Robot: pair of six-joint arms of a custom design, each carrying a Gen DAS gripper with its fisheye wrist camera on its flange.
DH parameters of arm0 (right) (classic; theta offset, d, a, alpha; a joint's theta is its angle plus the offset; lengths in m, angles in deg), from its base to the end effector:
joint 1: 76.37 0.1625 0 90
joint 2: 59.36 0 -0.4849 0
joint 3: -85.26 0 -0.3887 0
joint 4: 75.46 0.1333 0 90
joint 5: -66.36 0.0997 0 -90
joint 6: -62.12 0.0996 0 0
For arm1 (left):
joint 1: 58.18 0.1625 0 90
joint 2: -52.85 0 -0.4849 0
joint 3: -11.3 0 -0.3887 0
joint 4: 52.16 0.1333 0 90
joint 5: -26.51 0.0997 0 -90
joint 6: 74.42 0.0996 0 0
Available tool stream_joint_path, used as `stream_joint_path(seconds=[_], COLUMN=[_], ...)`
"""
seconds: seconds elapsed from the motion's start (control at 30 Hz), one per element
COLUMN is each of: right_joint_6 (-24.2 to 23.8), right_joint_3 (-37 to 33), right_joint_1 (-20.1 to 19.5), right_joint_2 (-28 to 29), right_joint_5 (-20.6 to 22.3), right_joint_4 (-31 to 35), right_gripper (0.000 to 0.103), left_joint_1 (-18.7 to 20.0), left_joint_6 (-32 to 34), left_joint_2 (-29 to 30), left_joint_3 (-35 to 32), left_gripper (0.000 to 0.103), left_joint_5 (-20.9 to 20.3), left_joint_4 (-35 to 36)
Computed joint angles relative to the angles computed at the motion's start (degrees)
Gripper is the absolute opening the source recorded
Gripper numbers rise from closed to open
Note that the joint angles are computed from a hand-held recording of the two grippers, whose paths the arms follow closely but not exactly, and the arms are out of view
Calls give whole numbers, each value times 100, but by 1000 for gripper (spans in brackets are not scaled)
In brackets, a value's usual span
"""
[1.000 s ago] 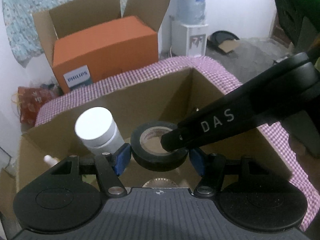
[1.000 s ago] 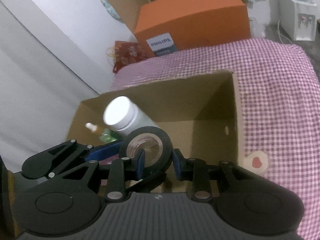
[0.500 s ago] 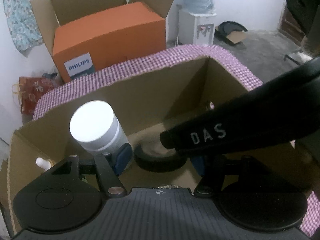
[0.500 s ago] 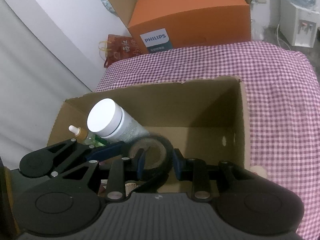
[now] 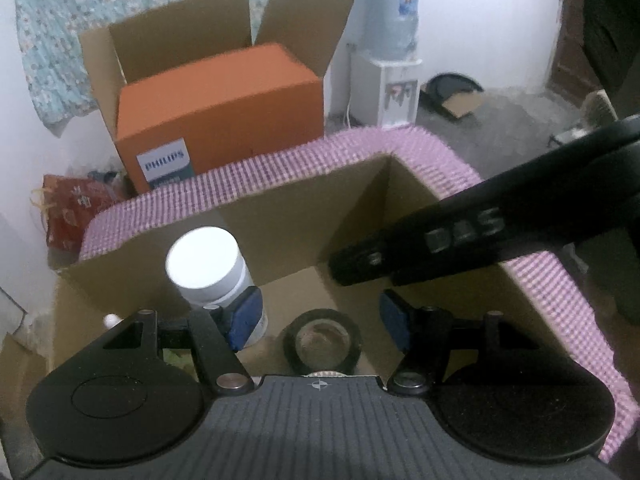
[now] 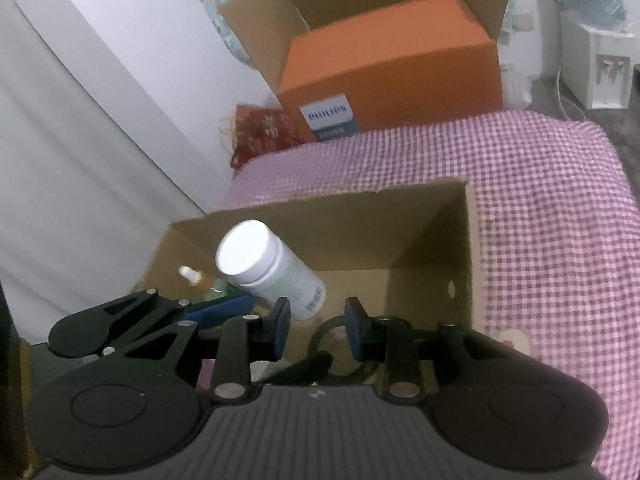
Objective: Organize rigid objects
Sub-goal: 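Carry the tape roll into the box and open the right tool, then move the right tool to the black cylindrical tube and grasp it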
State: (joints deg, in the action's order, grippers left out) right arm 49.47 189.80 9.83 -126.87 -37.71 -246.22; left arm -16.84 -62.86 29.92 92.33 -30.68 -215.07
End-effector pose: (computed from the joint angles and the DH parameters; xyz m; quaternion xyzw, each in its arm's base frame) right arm 0.0668 -0.6405 0.3755 0.0256 -0.9219 0.3496 0.1654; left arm -0.4543 -0.6491 -0.0340 0.4457 0.8412 -0.2063 0.2262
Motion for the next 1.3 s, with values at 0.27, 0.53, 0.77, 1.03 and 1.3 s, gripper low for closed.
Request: stream_joint_path(seconds=[0.27, 0.53, 0.77, 1.03, 1.3], right_joint_6=[223, 463, 1214, 2147, 2471], right_joint_3=[1286, 2888, 4032, 4550, 4495], right_joint_1=[-135, -642, -1136, -1988, -2186], right_joint_2=[-1118, -2330, -2398, -1947, -1694], right_joint_5=[1054, 2535, 2587, 3006, 2940], right_joint_4=[-798, -1391, -2137, -2087, -2078], right_gripper=[32, 33, 33, 33, 33], left_joint_1=[-182, -232, -62, -192, -262], left_joint_6=[23, -283, -505, 62, 361], left_joint_2=[-873, -1530, -1675, -1434, -1082], left_joint_3=[1342, 2566, 3221, 3582, 3606], left_gripper=[66, 67, 67, 65, 51], left_joint_5=[-316, -734, -1237, -1157, -873], left_joint_4=[-1059, -1521, -1306, -1467, -1545])
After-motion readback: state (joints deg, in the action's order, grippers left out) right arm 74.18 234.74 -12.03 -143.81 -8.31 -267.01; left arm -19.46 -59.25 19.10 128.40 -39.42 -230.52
